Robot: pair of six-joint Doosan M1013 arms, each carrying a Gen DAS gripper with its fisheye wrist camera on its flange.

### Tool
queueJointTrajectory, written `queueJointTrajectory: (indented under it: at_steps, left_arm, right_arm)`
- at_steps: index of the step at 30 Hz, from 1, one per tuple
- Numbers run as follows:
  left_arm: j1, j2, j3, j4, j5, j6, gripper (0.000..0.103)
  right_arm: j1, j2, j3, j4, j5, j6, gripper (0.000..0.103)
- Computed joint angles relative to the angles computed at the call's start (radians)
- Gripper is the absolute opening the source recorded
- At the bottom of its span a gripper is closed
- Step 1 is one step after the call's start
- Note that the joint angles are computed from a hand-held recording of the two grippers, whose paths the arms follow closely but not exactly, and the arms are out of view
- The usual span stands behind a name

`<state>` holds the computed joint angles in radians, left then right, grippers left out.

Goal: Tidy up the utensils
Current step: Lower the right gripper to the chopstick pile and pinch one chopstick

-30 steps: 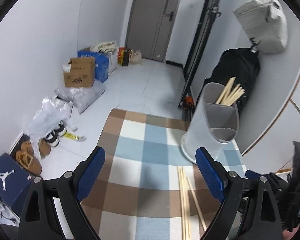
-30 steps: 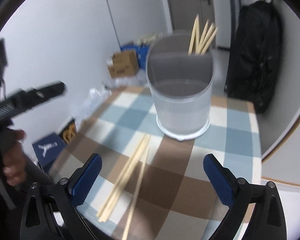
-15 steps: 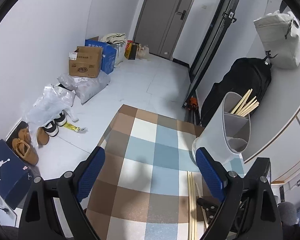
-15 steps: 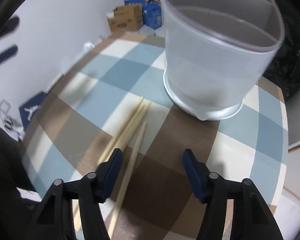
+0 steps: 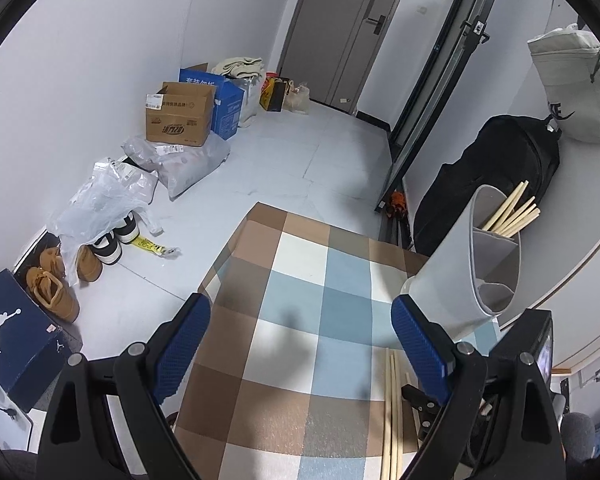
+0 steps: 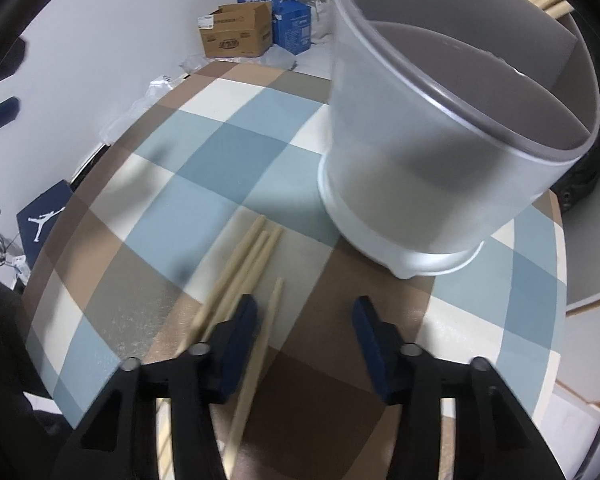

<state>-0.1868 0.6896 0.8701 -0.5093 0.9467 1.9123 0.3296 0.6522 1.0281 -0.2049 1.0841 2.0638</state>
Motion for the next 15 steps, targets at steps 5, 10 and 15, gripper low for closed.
queueJointTrajectory:
  at_steps: [5,10,15]
  left_arm:
    - [-0.005,-0.01,0.019,0.011,-0.027,0.026,0.089]
    - [-0.01,-0.012,0.025,0.024,-0.024,0.04,0.089]
    - [-0.016,-0.01,0.02,0.047,0.004,0.057,0.089]
  right_arm:
    - [0.005,-0.017,0.034,-0.005,-0.046,0.027,0.018]
    - [0.004,-0.031,0.056,-0.01,-0.066,0.042,0.004]
    - [-0.015,-0.045,0.076,0.047,-0.113,0.063,0.004]
